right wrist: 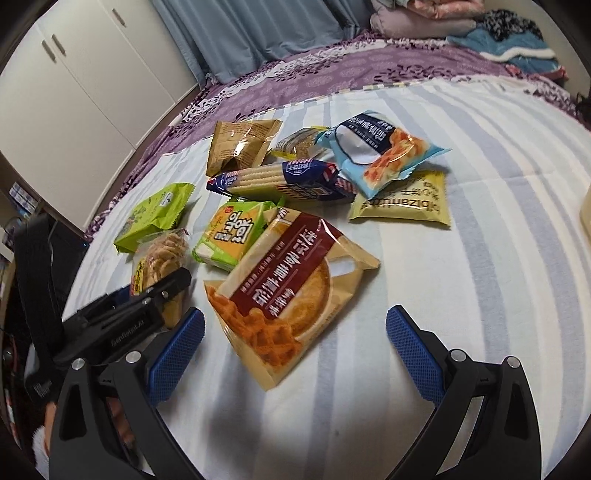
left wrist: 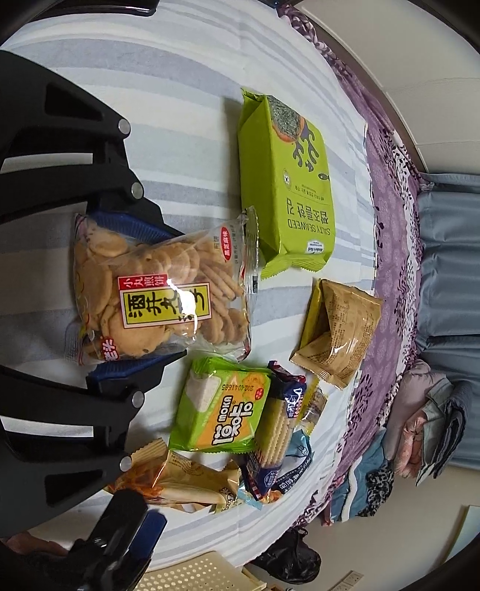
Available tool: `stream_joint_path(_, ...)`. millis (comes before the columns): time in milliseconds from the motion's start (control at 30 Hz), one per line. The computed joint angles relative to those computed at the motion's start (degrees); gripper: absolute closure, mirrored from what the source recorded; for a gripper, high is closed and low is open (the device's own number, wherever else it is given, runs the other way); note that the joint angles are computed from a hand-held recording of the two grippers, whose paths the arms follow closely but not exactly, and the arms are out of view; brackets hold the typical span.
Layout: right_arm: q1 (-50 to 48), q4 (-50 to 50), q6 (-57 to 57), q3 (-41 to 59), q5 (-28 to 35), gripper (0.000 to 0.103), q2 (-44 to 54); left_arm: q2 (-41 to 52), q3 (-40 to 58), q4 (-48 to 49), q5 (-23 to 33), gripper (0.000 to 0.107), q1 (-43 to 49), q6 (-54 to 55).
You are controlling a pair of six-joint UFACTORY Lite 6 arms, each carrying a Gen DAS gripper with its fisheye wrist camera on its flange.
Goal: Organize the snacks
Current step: 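Grasp the clear cracker bag with left tool while right tool grasps the brown pastry pack, then carry both packs to the cream basket and release them inside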
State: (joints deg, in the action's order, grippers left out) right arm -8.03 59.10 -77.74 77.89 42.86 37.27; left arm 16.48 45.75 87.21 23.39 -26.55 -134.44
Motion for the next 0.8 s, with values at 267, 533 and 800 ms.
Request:
stream_joint_path(267, 5.33, -0.68, 4.7, 4.57, -4.68, 0.023, 2.83, -5.62, -4.59, 2.24, 2.04, 0.054, -1.38, -3.63)
stream_joint_path(533, 6.03, 2.59, -3.97, 0.17, -8.07, 0.033, -0.32, -9.03, -5.06, -1.77, 5.27, 0.054, -3.99, 0.2)
stream_joint_path(800, 4.27, 7.0, -13.37, -5.19, -6.74, 0.042, -5.02, -10.81, -4.42, -5.47, 6.78, 0.054, -5.43, 4.12)
